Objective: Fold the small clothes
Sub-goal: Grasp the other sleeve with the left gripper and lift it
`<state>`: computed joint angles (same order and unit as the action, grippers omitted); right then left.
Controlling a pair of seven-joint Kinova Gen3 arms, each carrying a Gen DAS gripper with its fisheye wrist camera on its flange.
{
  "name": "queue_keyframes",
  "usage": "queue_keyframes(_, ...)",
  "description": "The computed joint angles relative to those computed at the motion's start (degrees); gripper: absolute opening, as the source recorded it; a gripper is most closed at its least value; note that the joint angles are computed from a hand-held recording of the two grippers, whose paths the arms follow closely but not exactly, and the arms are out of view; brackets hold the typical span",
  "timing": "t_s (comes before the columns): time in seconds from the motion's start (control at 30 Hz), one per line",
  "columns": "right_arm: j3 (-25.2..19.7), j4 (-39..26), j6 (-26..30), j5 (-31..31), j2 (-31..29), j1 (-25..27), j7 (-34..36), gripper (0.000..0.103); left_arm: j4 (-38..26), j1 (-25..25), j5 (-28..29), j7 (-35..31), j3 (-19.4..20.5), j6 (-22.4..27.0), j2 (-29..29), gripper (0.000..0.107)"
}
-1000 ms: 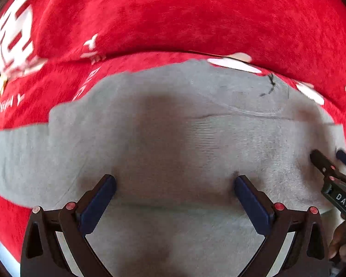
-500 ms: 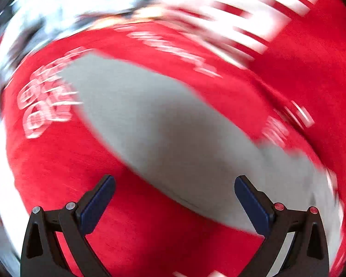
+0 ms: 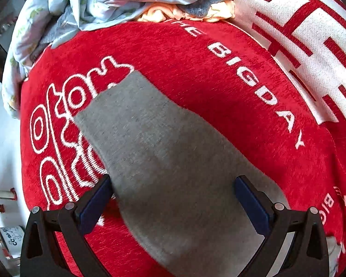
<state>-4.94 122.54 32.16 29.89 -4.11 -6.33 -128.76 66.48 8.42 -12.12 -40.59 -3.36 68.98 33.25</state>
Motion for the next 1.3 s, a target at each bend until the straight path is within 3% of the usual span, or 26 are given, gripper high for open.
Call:
queue_keyframes(0.07, -0.23, -0.11, 0.33, 0.64, 0.18, -0.02, -0.84, 0.094, 2.41, -0.28, -0.30, 1.10, 0.23, -3.43, -1.16, 0.098)
queue_keyframes(0.1, -0.50, -0.28, 0.84, 1.38, 0.37, -0.09, -1.85, 0.095, 4.35, 0.54, -0.79, 1.39, -0.95, -5.76, -2.57, 0.064)
queue_keyframes(0.17, -0.38, -0.59, 1.41, 1.57, 0.66, -0.27, -2.62, 0.097, 8.56, -1.01, 1.05, -0.82, -0.47, -10.42, -6.09, 0.011)
queue_keyframes(0.23, -0.02, -0.74, 1.47, 1.10, 0.69, -0.38, -2.19, 0.098, 11.95, -4.84, 4.98, -3.17, 2.14, -14.35, -8.09, 0.011)
queue_keyframes(0.33, -0.01, -0.94, 1.88, 1.17, 0.73, -0.61, -2.30, 0.098, 14.71, -5.47, 6.13, -4.31, 1.79, -17.26, -10.28, 0.010)
queue_keyframes(0.57, 1.12, -3.25, 4.47, -4.05, 0.59, -0.54, 2.96, 0.098, 16.83, 1.60, 1.13, -7.29, 4.03, -20.70, -16.23, 0.010)
queue_keyframes(0.7, 1.77, -3.06, 3.89, -6.01, -1.43, 0.62, 5.99, 0.098, 10.84, 6.06, 0.73, -9.04, 6.19, -17.15, -14.72, 0.010)
queue_keyframes(0.9, 3.69, -3.71, 3.04, -8.76, -3.84, 4.89, 12.04, 0.098, -3.90, 16.54, -1.68, -9.05, 7.44, -8.63, -8.67, 0.010)
queue_keyframes(0.97, 7.52, -4.11, 2.43, -12.76, -4.85, 5.32, 16.70, 0.098, -9.21, 20.10, -2.77, -8.73, 7.85, -5.98, -6.37, 0.010)
queue_keyframes(1.13, 12.36, -3.61, 0.49, -21.26, -7.00, 10.24, 27.39, 0.098, -22.48, 30.50, -5.37, -9.98, 7.70, -0.84, 0.63, 0.010)
queue_keyframes(1.3, 19.77, -2.21, -0.34, -30.39, -8.01, 12.05, 38.70, 0.098, -35.76, 38.35, -2.30, -11.76, 7.31, 2.53, 10.66, 0.010)
